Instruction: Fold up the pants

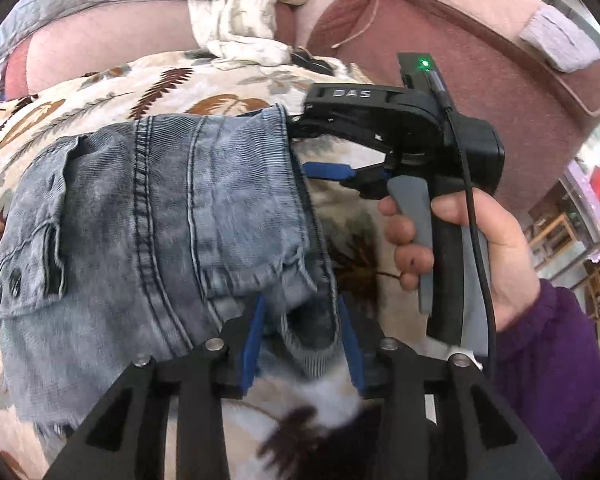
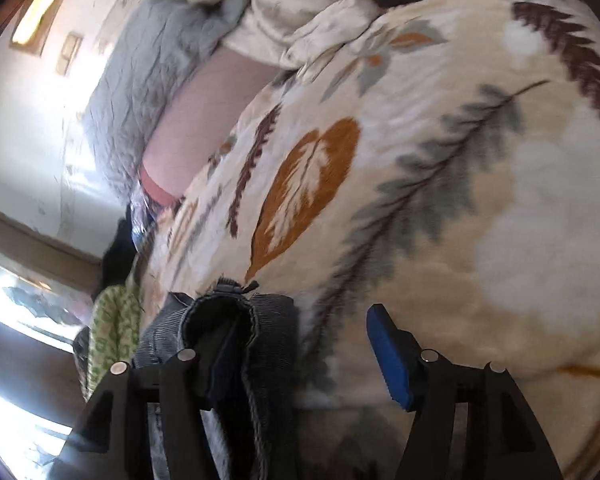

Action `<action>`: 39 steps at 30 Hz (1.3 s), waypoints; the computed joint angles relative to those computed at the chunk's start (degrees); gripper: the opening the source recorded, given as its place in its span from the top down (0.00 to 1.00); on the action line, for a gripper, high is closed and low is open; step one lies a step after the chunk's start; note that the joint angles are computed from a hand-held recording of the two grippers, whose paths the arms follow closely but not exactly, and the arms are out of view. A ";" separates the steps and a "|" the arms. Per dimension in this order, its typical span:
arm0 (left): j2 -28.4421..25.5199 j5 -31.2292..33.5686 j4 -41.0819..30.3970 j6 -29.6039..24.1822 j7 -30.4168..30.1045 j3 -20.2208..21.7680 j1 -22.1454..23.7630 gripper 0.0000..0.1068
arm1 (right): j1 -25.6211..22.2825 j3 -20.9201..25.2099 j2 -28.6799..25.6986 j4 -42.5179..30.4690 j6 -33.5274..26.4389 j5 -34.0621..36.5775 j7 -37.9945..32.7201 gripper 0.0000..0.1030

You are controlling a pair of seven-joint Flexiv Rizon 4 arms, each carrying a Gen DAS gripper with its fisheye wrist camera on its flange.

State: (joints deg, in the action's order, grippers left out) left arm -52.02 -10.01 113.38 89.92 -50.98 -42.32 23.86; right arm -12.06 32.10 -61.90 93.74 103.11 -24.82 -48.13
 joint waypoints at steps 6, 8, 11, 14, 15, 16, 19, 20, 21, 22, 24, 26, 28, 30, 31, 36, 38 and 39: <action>1.59 5.32 7.22 6.83 0.16 -6.38 8.41 0.60 | 2.39 -6.46 8.46 9.48 9.58 1.96 1.59 0.36; 1.96 7.63 8.80 10.20 -1.33 -7.49 11.27 0.56 | 3.60 -7.53 10.35 11.57 11.83 1.17 2.04 0.36; 3.55 9.78 9.20 14.23 -4.09 -5.49 12.58 0.52 | 8.12 -10.25 13.04 13.33 14.06 1.10 2.71 0.31; 5.75 9.79 8.53 16.74 -7.88 -0.91 11.56 0.52 | 11.74 -11.93 13.35 12.41 15.07 -0.03 4.14 0.31; 6.14 9.71 8.27 16.21 -9.04 -0.18 11.83 0.52 | 13.34 -12.59 13.04 11.29 14.82 -0.54 4.63 0.31; 6.25 9.30 7.44 15.76 -10.32 1.02 11.47 0.52 | 14.36 -13.03 12.69 10.38 14.55 -1.28 5.28 0.31; 6.15 9.16 5.00 16.47 -13.29 5.56 8.45 0.51 | 17.58 -14.65 11.35 7.37 13.29 -2.21 7.04 0.31; 5.84 9.49 4.28 16.51 -13.99 6.56 7.78 0.51 | 18.97 -15.54 10.97 6.60 13.28 -1.77 7.21 0.31; 5.79 9.83 3.93 16.66 -14.73 7.76 6.91 0.51 | 20.31 -16.41 10.41 5.65 13.28 -1.16 7.39 0.30; 6.02 9.66 3.21 16.59 -15.56 9.93 5.00 0.51 | 21.06 -16.87 9.84 4.81 13.08 -0.84 7.70 0.30; 5.81 10.06 1.81 15.91 -16.76 12.80 2.56 0.51 | 22.23 -17.98 8.83 3.61 12.92 0.46 8.40 0.30; 5.37 10.91 1.12 14.86 -17.25 13.88 1.80 0.51 | 22.49 -18.38 7.78 2.44 12.32 1.24 9.25 0.30; 5.10 10.99 0.31 13.77 -17.24 15.54 0.36 0.51 | 21.63 -17.83 6.58 1.48 10.70 1.68 10.81 0.30; 4.26 11.30 -0.14 14.27 -17.19 15.83 -0.04 0.51 | 18.99 -15.30 4.69 0.61 10.32 0.30 11.96 0.30; 3.99 11.29 -0.51 14.50 -17.25 16.47 -0.68 0.49 | 18.57 -15.08 4.15 0.37 9.94 0.10 12.41 0.30; 2.94 11.49 -1.72 14.89 -17.44 18.26 -2.31 0.42 | 16.52 -13.27 0.93 -1.09 10.39 -0.64 13.68 0.30; 2.89 11.33 -2.22 14.70 -17.26 19.53 -3.56 0.41 | 16.96 -14.09 0.66 -1.28 10.36 -1.23 13.74 0.29; 2.91 11.13 -2.58 14.57 -17.10 20.49 -4.54 0.41 | 17.45 -14.71 0.74 -1.32 10.24 -1.15 13.73 0.29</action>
